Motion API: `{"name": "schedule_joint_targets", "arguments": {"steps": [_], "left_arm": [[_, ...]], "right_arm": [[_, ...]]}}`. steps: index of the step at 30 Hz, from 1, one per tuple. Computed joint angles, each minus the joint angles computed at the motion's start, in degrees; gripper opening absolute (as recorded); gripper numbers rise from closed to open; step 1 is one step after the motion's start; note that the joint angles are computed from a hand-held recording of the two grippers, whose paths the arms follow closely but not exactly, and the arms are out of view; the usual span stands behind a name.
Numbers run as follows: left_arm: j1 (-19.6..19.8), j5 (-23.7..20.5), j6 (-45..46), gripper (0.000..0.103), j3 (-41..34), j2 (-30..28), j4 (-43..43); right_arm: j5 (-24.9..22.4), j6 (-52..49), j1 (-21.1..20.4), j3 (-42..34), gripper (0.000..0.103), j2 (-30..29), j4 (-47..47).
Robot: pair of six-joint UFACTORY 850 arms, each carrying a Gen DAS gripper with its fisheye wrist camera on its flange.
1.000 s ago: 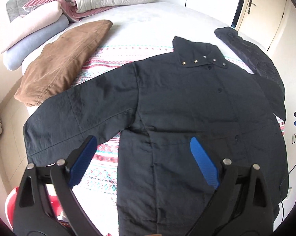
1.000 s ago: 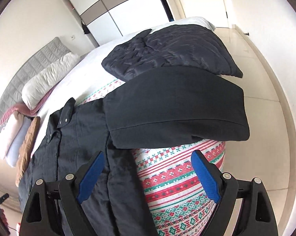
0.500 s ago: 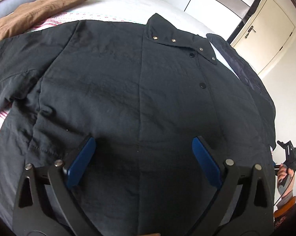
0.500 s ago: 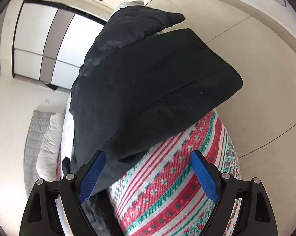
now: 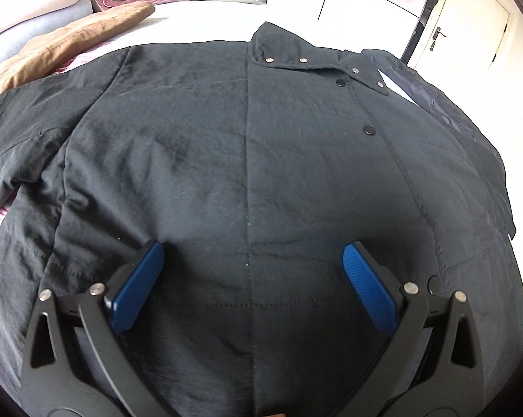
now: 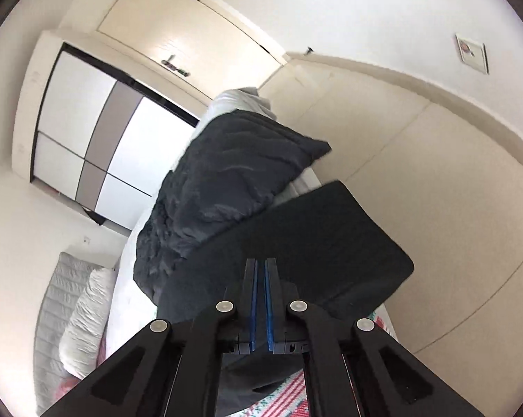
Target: Fold large clothes
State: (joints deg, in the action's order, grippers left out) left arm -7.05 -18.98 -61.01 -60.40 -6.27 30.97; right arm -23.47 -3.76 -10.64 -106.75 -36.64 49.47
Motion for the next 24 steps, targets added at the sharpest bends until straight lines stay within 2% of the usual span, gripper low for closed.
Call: {"name": "schedule_joint_targets", "arguments": {"steps": [2, 6, 7, 8, 9, 10, 13, 17, 20, 22, 24], "left_arm": [[0.50, 1.24, 2.97, 0.103, 0.48, 0.55, -3.10], [1.75, 3.91, 10.53, 0.103, 1.54, 1.68, -11.57], [1.97, 3.90, 12.85, 0.103, 1.49, 1.83, -14.04], [2.02, 3.61, 14.94, 0.103, 1.34, 1.93, -16.28], [2.20, 3.44, 17.54, 0.103, 1.13, 1.96, -19.07], [2.42, 3.58, 20.25, 0.103, 1.12, 2.08, -22.08], [2.89, 4.18, 25.57, 0.102, 1.40, 2.46, -28.58], [3.09, 4.41, 27.66, 0.102, 1.61, 2.63, -31.14], [2.91, 4.39, 25.88, 0.102, 1.71, 2.67, -28.91], [2.39, 4.10, 22.05, 0.103, 1.62, 2.48, -24.18], [1.72, 3.53, 17.11, 0.102, 1.35, 2.07, -18.13]], "right_arm": [[-0.08, 0.21, 0.97, -1.64, 0.003, 1.25, -2.99], [-5.96, 4.73, 2.10, -7.54, 0.006, 0.90, -8.33], [-8.60, 6.46, 2.16, -9.08, 0.017, 0.18, -9.28], [-10.98, 8.70, 2.19, -10.01, 0.039, -0.37, -10.43], [-12.88, 10.83, 2.21, -10.10, 0.053, -0.60, -11.08], [-13.37, 11.47, 2.20, -8.82, 0.071, -0.37, -10.57], [-15.85, 12.52, 1.95, -5.03, 0.072, -0.34, -9.98], [-16.29, 14.54, 0.72, 1.72, 0.072, -0.57, -6.48], [-16.09, 11.66, -0.75, 5.77, 0.072, -1.78, 2.92], [-13.72, 5.22, -1.72, 8.92, 0.072, -2.01, 13.91], [-11.38, 1.09, -2.23, 9.97, 0.072, -2.50, 20.25]]}}
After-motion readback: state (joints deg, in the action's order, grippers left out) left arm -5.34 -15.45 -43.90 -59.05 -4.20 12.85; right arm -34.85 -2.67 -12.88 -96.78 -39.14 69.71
